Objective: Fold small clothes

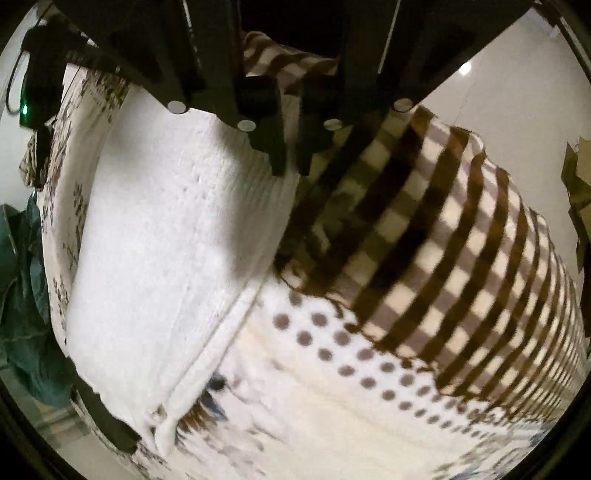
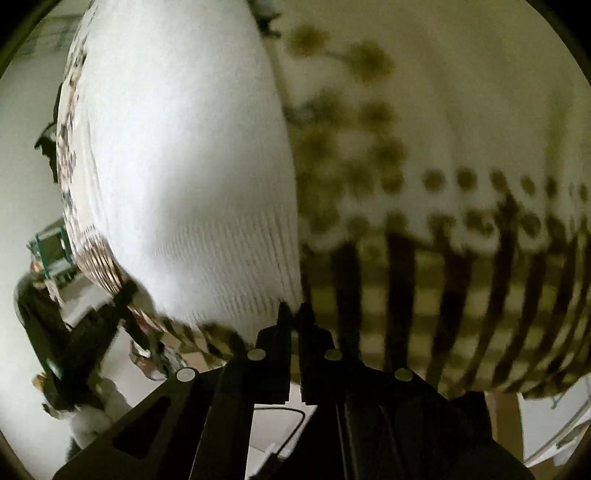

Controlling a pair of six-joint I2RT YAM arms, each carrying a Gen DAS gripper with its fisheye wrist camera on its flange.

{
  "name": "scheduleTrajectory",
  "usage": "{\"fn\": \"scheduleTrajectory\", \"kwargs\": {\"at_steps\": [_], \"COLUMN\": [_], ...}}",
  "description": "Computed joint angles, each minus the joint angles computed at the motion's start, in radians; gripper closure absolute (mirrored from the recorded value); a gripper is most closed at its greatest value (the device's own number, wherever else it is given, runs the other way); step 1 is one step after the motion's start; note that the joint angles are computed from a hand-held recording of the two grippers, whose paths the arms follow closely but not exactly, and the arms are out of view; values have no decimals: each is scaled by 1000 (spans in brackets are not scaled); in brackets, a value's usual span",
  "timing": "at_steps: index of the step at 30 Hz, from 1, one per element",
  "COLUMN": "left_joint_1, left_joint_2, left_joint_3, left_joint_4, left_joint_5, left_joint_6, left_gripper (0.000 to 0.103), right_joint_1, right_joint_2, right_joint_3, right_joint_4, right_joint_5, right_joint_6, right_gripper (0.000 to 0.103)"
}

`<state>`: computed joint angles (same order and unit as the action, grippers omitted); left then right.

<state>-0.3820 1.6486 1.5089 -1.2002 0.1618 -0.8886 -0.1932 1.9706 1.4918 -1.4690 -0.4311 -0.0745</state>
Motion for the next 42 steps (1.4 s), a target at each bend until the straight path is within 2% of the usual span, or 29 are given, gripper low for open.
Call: {"fn": "scheduleTrajectory", "kwargs": {"at_steps": [4, 10, 13, 14, 16, 17, 18, 19, 20, 21, 24, 28, 30, 32, 35, 37, 38, 39, 40, 42], "left_joint_1": [-12, 21, 69, 97, 123, 135, 147, 154, 162, 168, 169, 166, 173, 179, 187, 181, 180, 182, 171, 169], "left_joint_2": [-24, 28, -31, -77, -114, -130, -141, -147, -149, -155, -97, 36, 62, 71, 48, 31, 29, 32, 38, 19], "left_joint_3": [7, -21, -93, -137, -169, -181, -190, -199, -210, -230, -260, -250, -236, -212, -233, -244, -242, -230, -215, -191], "left_joint_4": [-25, -49, 3, 53, 83, 95, 104, 120, 147, 197, 322, 384, 390, 363, 354, 361, 357, 335, 314, 287], "left_joint_5": [-27, -101, -41, 22, 73, 93, 109, 123, 142, 165, 256, 336, 366, 396, 452, 452, 450, 443, 438, 427], "left_joint_6": [5, 20, -7, -5, -8, -6, 0, 5, 9, 8, 36, 104, 139, 162, 186, 172, 172, 181, 180, 174], "left_gripper": [100, 103, 102, 101, 99, 96, 85, 76, 55, 45, 43, 32, 26, 26, 26, 26, 38, 70, 87, 89], "right_joint_1": [10, 63, 66, 71, 68, 55, 43, 26, 1, -10, -33, -52, -36, -37, -37, -14, 14, 24, 10, 17], "right_joint_2": [-71, -53, -40, -37, -40, -37, -34, -38, -45, -45, -21, 43, 38, 12, -17, -47, -62, -68, -56, -89], "right_joint_3": [-70, -185, -172, -150, -106, -82, -62, -51, -42, -35, -37, -114, -156, -201, -237, -262, -274, -282, -263, -262], "right_joint_4": [-28, 90, 77, 44, 1, -37, -63, -80, -92, -92, -61, 41, 96, 141, 152, 151, 156, 139, 110, 108], "right_joint_5": [-17, 46, 9, 0, 3, -15, -38, -46, -60, -68, -91, -190, -253, -314, -370, -378, -377, -378, -370, -371], "right_joint_6": [-17, 18, -19, -71, -128, -161, -174, -179, -184, -181, -150, -98, -47, 3, 26, 36, 51, 38, 13, 50], "right_gripper": [101, 101, 100, 99, 91, 84, 67, 57, 45, 44, 41, 40, 24, 16, 18, 32, 56, 78, 85, 89]}}
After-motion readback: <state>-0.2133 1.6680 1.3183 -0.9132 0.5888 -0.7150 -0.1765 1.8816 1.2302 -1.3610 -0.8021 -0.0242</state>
